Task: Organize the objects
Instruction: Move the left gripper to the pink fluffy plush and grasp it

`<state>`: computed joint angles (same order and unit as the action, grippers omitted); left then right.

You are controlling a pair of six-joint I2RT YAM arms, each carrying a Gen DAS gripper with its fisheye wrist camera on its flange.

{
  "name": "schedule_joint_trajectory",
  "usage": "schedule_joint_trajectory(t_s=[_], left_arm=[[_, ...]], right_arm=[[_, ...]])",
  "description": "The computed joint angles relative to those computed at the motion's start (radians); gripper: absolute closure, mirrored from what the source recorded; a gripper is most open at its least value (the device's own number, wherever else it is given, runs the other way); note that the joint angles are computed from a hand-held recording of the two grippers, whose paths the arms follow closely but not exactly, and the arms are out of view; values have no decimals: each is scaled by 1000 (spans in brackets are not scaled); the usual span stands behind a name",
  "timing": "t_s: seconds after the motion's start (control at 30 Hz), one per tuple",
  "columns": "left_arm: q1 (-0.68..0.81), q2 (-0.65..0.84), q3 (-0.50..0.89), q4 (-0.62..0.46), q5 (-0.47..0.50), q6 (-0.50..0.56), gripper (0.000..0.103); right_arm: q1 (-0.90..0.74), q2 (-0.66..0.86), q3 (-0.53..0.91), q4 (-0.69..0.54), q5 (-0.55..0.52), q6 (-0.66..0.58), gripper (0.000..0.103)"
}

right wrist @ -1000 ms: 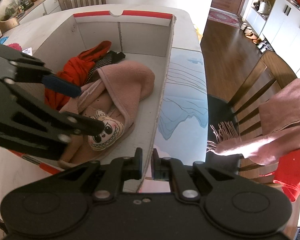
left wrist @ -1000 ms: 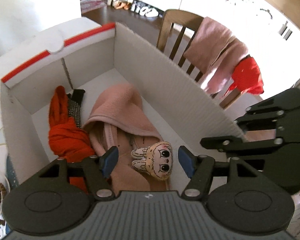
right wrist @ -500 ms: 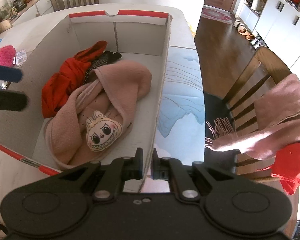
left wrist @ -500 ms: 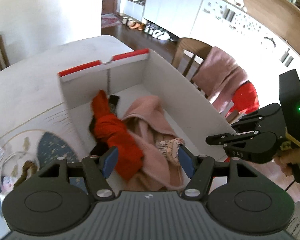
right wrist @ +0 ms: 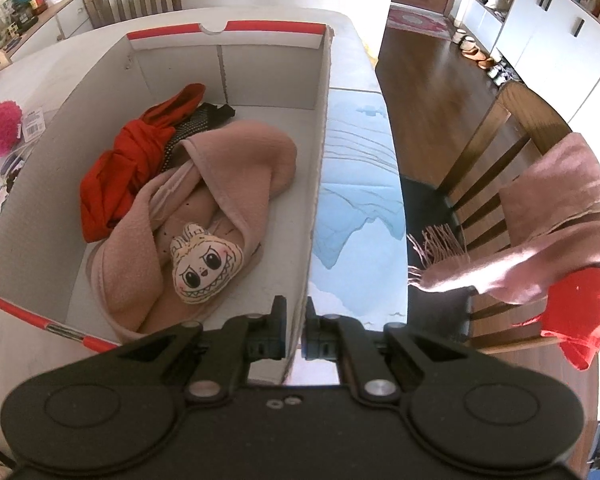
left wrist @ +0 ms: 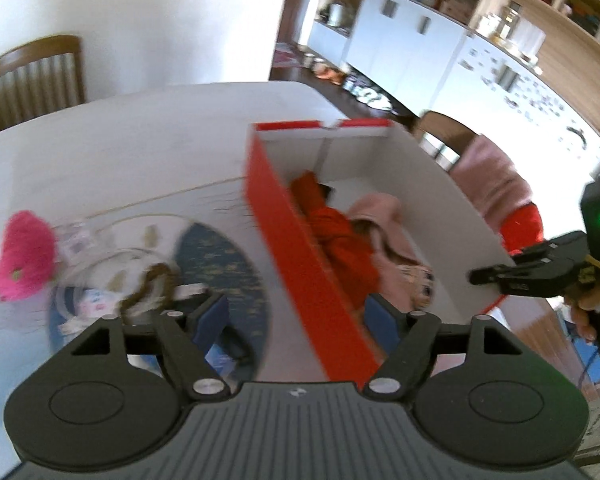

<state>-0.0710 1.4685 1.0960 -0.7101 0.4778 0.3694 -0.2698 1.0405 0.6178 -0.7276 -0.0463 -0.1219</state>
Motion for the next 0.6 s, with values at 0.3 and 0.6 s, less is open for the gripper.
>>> schedule_joint_trajectory(t_s=[0.3,0.6], left_arm=[[184,121,94,49,-9,-11,4],[256,261,175,192,-81,-11,0]], right_arm=[[49,4,6,-8,48,64,97],[91,21,4,2,95,123,96]])
